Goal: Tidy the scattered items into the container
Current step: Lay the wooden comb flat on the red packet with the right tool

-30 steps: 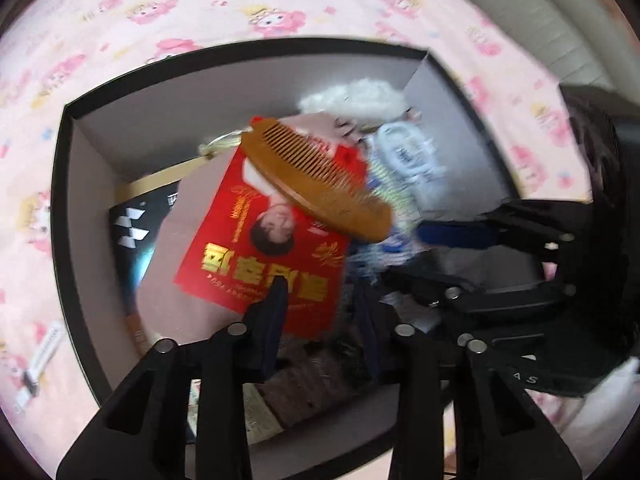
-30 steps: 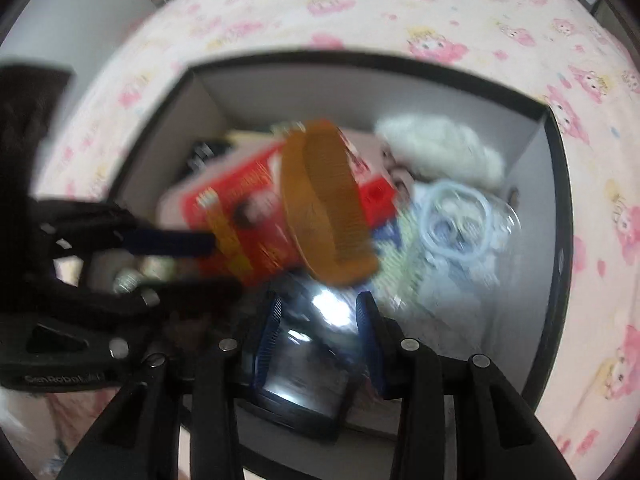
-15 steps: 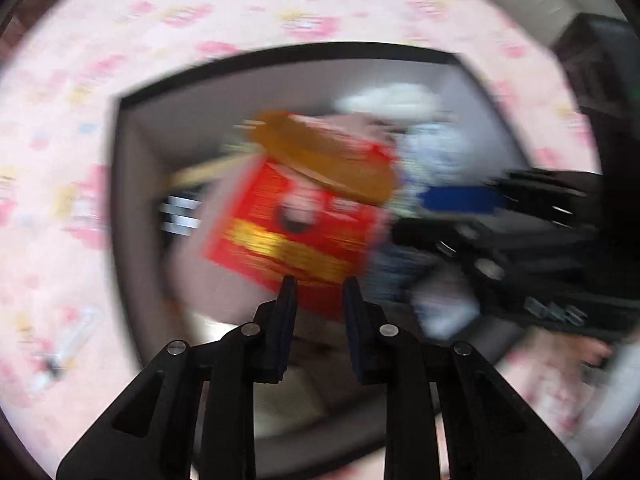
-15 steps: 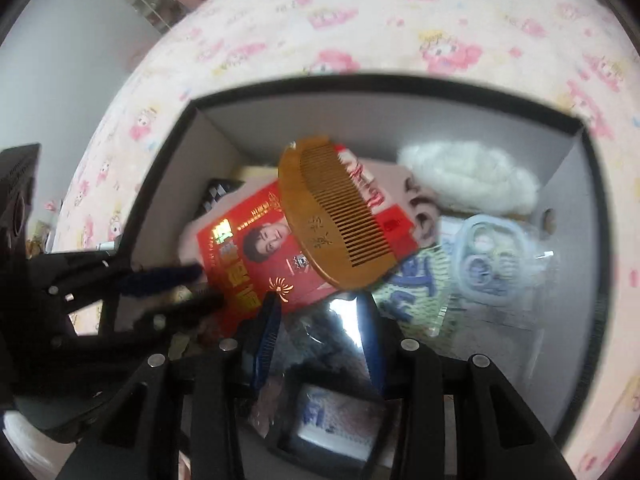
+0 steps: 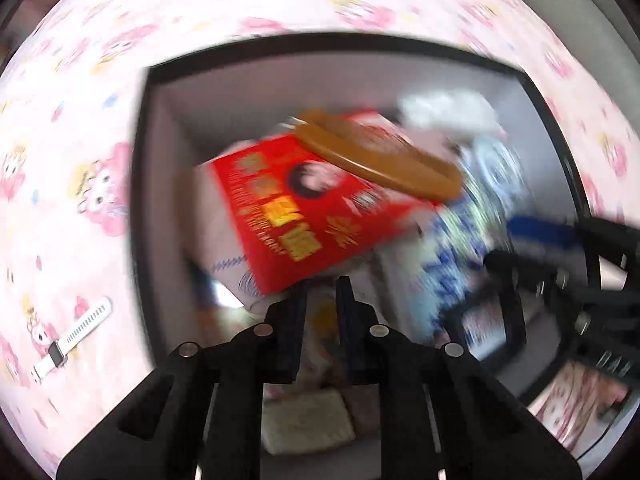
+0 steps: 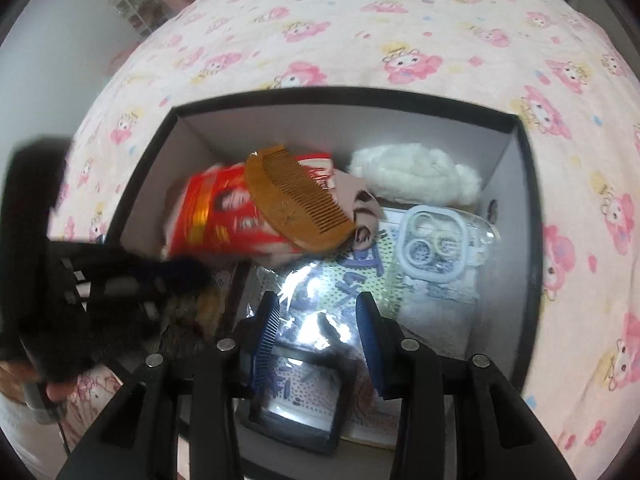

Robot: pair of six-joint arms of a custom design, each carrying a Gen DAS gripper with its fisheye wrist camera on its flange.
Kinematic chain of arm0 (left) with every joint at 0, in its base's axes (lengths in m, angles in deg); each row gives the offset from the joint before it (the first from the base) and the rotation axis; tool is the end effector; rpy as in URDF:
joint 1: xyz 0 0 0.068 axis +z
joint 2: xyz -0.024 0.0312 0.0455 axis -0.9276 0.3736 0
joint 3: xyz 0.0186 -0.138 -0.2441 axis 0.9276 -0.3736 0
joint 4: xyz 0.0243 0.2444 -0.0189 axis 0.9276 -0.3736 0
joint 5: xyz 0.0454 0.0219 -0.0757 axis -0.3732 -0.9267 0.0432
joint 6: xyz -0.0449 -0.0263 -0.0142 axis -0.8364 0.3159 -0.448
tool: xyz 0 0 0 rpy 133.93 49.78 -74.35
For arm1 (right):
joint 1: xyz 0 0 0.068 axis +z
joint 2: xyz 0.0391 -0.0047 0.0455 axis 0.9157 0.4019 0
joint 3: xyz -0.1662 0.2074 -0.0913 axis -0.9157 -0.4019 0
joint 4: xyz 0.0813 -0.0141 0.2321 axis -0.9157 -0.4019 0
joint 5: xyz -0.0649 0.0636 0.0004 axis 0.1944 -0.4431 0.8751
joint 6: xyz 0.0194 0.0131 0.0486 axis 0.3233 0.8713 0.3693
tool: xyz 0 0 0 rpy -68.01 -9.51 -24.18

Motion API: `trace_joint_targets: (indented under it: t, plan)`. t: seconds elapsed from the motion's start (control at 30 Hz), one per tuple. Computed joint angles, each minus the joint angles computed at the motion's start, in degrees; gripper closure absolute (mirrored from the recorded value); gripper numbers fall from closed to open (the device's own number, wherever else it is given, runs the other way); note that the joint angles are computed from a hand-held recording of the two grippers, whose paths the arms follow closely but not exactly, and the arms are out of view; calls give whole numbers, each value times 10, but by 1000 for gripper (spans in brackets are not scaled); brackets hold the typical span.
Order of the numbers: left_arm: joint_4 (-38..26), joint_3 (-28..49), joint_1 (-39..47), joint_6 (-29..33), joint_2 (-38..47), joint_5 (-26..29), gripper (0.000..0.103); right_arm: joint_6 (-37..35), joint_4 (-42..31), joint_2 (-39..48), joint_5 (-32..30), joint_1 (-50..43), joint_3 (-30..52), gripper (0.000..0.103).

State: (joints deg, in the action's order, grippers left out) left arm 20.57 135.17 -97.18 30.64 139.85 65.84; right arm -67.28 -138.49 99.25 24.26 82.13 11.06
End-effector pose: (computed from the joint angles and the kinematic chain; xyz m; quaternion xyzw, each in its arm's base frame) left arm 0.1862 -0.1055 0.2335 -0.0120 0.9929 -0.0769 0.0904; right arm 0.2200 0.0726 0.2385 -0.2130 0.9593 0.1470 0.1132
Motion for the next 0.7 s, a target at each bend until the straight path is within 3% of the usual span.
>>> trace_joint_targets:
  t: [0.2,0.27,0.33,0.47,0.7]
  plan:
    - [19,-10,11,28,-40,58,80,12,23,19,26,1,4,67]
    - [22,-8,14,30,-21,34,80,7,20,26,21,-10,11,67]
    - [32,-6,39,27,7,28,87,8,22,45,27,-2,18,67]
    - [25,16,40,33,4,20,83,38,54,83,61,28,21,68]
    - [-10,61,10,66,-8,16,82,44,68,70,71,28,18,68]
